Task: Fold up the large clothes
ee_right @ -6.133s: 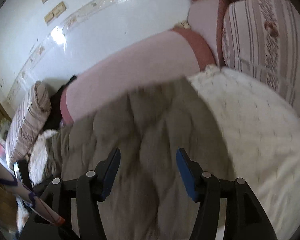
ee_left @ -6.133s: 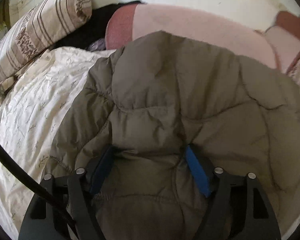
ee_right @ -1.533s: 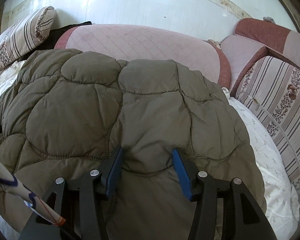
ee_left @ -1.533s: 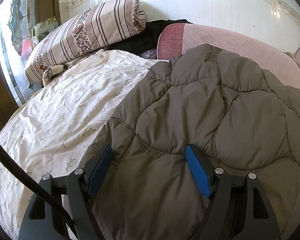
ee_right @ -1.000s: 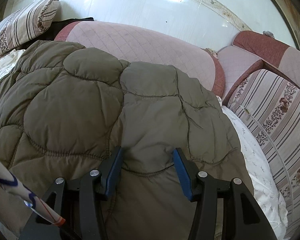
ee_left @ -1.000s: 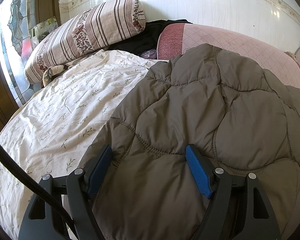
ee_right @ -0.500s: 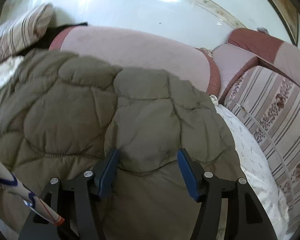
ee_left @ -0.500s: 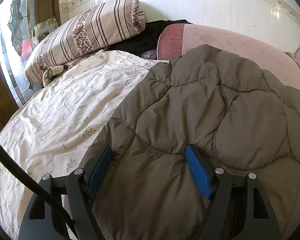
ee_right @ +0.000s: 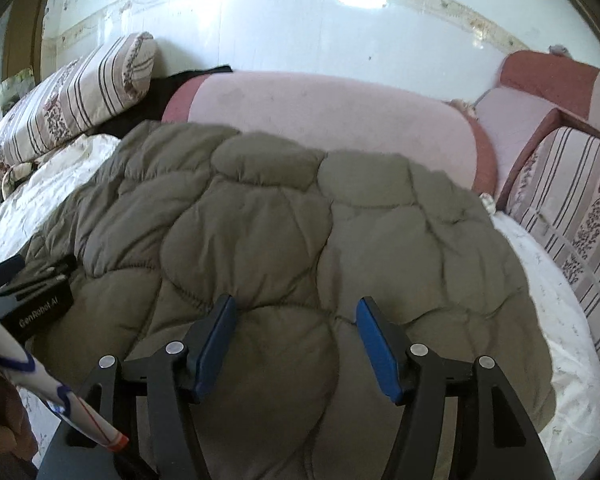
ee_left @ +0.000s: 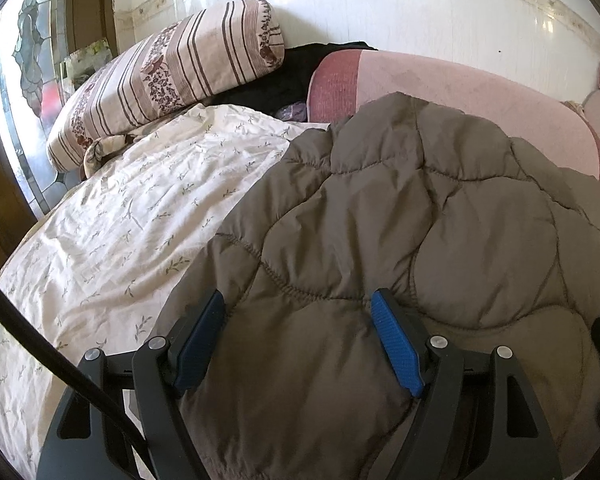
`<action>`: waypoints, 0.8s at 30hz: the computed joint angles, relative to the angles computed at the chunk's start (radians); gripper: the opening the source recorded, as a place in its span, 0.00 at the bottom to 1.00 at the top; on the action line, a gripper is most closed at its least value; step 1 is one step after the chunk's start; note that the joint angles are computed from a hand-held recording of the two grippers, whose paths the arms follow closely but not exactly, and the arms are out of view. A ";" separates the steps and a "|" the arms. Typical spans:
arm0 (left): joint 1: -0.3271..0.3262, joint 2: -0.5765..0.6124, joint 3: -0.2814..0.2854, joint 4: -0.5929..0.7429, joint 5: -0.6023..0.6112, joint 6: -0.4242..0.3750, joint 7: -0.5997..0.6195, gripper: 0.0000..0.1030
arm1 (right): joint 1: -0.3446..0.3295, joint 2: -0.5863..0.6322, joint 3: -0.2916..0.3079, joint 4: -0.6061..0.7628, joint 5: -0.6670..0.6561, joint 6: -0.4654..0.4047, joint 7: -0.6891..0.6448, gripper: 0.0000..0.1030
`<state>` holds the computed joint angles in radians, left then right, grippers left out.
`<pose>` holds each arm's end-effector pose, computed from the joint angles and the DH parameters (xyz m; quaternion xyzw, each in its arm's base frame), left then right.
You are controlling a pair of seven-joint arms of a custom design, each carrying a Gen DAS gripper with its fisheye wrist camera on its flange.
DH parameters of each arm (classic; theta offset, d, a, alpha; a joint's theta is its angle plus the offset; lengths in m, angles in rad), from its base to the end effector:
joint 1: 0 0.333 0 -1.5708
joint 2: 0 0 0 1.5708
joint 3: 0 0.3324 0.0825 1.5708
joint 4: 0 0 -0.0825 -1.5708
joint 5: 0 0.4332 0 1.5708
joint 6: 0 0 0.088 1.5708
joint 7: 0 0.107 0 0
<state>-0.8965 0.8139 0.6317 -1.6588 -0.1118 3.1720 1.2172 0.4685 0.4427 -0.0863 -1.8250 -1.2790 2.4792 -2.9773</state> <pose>0.7226 -0.2922 0.2802 -0.5856 0.6849 -0.2937 0.3191 0.6548 0.2718 0.2961 -0.5168 0.7364 -0.3920 0.1920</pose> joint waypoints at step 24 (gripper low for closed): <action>0.086 -0.141 -0.103 -0.097 0.052 -0.027 0.036 0.73 | -0.113 -0.221 0.064 -0.247 0.064 -0.034 0.173 0.65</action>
